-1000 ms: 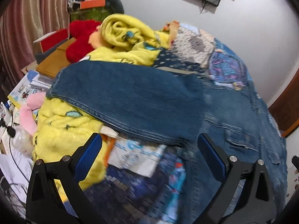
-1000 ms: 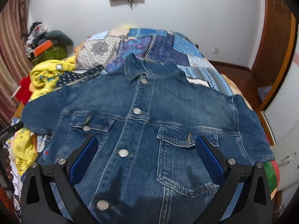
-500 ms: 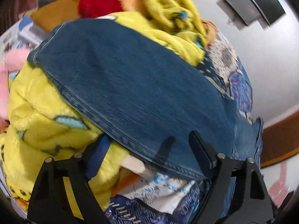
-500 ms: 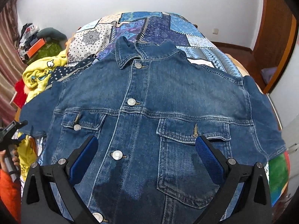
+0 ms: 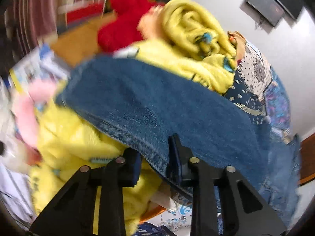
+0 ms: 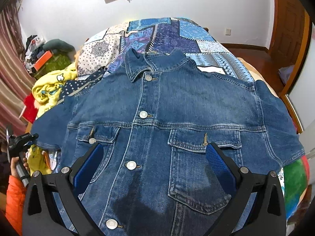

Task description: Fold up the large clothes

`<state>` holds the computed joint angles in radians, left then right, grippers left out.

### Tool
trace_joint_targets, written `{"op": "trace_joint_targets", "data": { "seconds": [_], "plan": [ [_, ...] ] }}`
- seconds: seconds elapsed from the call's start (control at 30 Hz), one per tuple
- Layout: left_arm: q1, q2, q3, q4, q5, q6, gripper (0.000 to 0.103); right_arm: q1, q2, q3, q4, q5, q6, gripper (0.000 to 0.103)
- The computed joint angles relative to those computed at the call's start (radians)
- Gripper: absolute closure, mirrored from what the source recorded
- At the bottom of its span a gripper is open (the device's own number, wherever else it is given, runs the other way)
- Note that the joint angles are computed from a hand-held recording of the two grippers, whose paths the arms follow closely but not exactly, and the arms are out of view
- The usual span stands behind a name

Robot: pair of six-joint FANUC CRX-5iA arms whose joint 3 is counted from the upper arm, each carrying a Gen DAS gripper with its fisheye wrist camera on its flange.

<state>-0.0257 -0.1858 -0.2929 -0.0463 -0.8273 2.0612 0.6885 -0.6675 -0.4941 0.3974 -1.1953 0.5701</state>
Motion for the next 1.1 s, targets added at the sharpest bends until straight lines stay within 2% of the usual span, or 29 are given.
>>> {"op": "trace_joint_targets", "data": {
  "seconds": [0.07, 0.13, 0.33, 0.47, 0.6, 0.7, 0.87, 0.97, 1.1],
  "plan": [
    [-0.075, 0.020, 0.089, -0.141, -0.061, 0.072, 0.085, -0.003, -0.010, 0.002, -0.004, 0.001, -0.001, 0.000],
    [-0.125, 0.033, 0.149, -0.205, -0.085, 0.090, 0.090, -0.005, -0.021, 0.004, -0.004, 0.000, -0.003, 0.000],
    [-0.223, 0.043, 0.264, -0.237, -0.042, 0.077, 0.095, 0.000, -0.059, -0.001, 0.020, -0.016, -0.014, 0.000],
    [-0.333, 0.082, 0.365, -0.267, -0.027, 0.048, 0.096, -0.005, -0.088, -0.005, 0.028, -0.022, -0.022, 0.000],
    [-0.413, 0.132, 0.418, -0.196, 0.010, -0.040, 0.097, -0.002, -0.123, -0.016, 0.048, -0.035, -0.030, 0.000],
    [-0.478, 0.191, 0.458, -0.151, 0.006, -0.108, 0.098, -0.004, -0.142, -0.022, 0.056, -0.048, -0.027, 0.000],
    [-0.573, 0.271, 0.463, -0.051, 0.018, -0.221, 0.101, -0.017, -0.184, -0.032, 0.041, -0.070, -0.015, 0.000],
    [-0.614, 0.336, 0.480, 0.019, -0.014, -0.278, 0.101, -0.017, -0.206, -0.037, 0.035, -0.090, -0.013, 0.000],
    [-0.654, 0.399, 0.496, 0.074, -0.060, -0.289, 0.101, 0.017, -0.252, -0.052, 0.067, -0.122, -0.044, 0.000]
  ]
}}
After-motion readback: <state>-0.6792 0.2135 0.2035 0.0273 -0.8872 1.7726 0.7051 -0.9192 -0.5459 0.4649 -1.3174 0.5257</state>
